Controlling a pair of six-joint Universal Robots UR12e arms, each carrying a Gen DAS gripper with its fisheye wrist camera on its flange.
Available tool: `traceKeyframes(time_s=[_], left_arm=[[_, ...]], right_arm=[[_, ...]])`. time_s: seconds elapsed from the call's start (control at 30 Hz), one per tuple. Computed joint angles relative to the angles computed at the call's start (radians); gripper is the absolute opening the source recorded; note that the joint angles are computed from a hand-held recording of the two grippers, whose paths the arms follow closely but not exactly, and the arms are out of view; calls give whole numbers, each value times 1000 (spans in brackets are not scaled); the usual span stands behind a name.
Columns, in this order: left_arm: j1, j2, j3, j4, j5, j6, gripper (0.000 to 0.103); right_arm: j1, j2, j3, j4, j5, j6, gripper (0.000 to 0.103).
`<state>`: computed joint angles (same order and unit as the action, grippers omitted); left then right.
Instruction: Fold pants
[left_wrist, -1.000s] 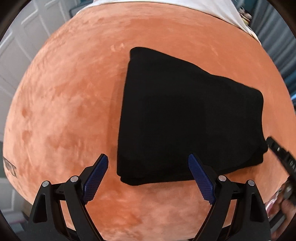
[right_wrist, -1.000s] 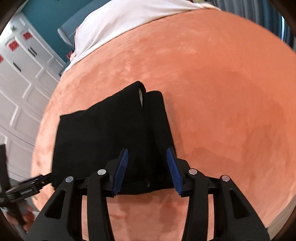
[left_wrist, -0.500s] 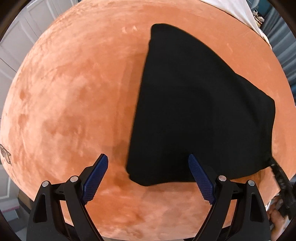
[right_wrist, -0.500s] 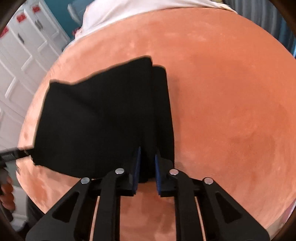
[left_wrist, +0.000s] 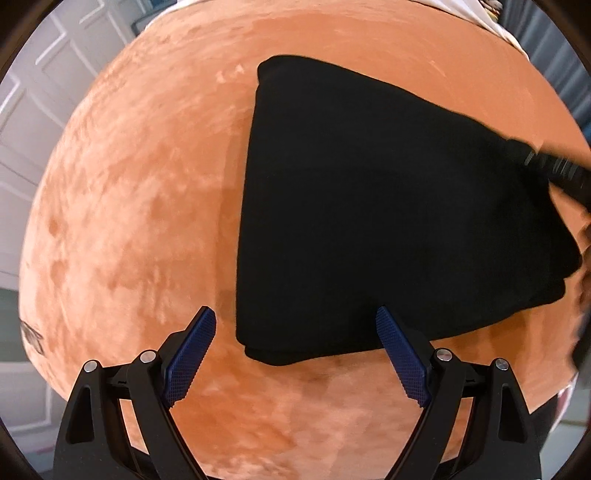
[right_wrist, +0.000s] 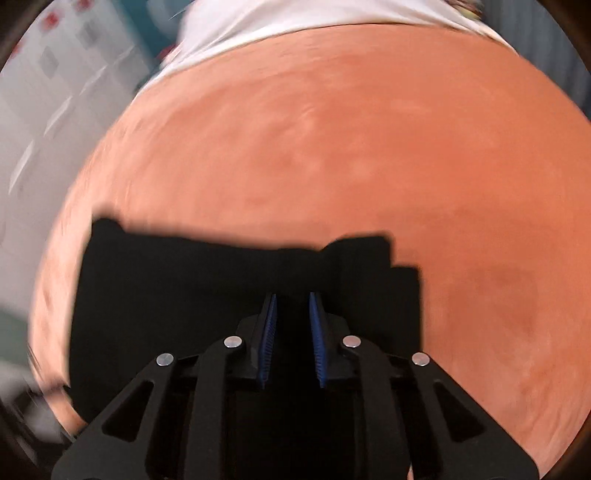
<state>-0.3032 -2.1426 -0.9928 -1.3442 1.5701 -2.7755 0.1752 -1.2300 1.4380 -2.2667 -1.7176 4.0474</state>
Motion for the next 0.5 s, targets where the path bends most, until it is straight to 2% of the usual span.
traceKeyframes(time_s=[0.07, 0.13, 0.17, 0.2, 0.23, 0.27, 0.3, 0.33, 0.37, 0.43, 0.5], left_arm=[[-2, -2, 1, 0, 4, 11, 86], [-1, -9, 11, -17, -6, 10, 86], [-1, -13, 16, -26, -7, 7, 86], [0, -16, 20, -32, -10, 7, 86], [1, -17, 23, -37, -18, 6, 86], [2, -25, 33, -38, -20, 3, 86], [3, -25, 32, -28, -18, 3, 86], [4, -22, 27, -18, -20, 8, 86], [4, -20, 22, -9, -18, 12, 86], [5, -18, 18, -9, -22, 12, 86], [6, -21, 21, -19, -24, 10, 86]], right_arm=[[17, -6, -9, -67, -49, 15, 22], [22, 10, -30, -86, 2, -38, 22], [23, 20, -43, -71, 13, -75, 23], [26, 42, -66, -13, -6, -123, 21], [23, 49, -63, 28, -18, -129, 16], [17, 45, -50, 28, -10, -93, 16], [13, 34, -36, -15, -5, -19, 16], [17, 31, -41, -33, -12, 14, 22], [25, 33, -52, -46, -24, 12, 22], [39, 73, -118, -57, 24, -73, 22], [60, 130, -208, -8, 53, -194, 22]])
